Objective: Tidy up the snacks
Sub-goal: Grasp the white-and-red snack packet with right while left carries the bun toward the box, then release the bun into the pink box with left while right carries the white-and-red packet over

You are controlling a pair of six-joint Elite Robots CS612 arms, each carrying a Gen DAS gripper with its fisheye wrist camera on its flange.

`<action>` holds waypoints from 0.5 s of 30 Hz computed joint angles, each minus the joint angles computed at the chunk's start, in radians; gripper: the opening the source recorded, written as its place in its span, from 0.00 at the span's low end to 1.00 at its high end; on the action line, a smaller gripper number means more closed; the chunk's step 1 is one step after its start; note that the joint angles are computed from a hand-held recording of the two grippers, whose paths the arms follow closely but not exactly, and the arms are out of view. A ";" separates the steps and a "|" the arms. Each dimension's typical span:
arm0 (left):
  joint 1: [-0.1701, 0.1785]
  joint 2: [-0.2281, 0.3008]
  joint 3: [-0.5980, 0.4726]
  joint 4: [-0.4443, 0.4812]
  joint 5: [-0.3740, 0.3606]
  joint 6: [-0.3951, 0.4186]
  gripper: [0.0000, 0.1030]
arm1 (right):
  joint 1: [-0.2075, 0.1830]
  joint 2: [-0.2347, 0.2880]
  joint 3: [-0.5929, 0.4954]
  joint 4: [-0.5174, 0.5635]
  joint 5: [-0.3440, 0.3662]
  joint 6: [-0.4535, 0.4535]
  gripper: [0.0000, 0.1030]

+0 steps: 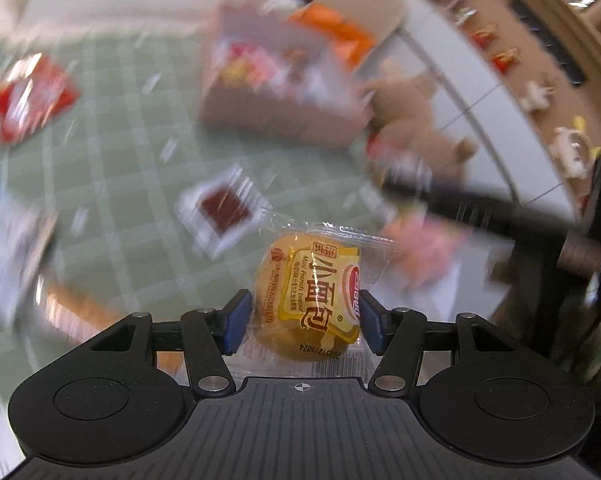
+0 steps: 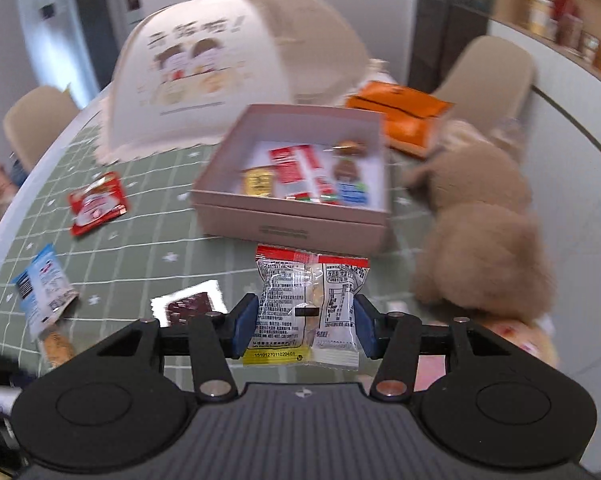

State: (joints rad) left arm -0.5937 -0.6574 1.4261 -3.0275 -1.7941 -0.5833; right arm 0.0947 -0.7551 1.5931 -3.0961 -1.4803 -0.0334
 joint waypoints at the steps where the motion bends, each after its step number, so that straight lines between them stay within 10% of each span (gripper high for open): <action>1: 0.004 0.002 -0.022 -0.012 0.006 0.025 0.60 | -0.004 -0.006 0.010 -0.010 -0.005 0.014 0.50; 9: 0.019 0.081 -0.335 -0.118 0.224 0.202 0.60 | -0.028 -0.026 0.047 -0.121 0.003 0.072 0.50; 15: 0.038 0.296 -0.752 0.146 0.192 0.148 0.60 | -0.030 -0.014 0.022 -0.102 -0.014 0.086 0.50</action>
State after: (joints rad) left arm -0.5552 -0.3614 0.6739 -2.8817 -1.6023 -0.4358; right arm 0.0644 -0.7687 1.6147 -3.1979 -1.4946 0.0522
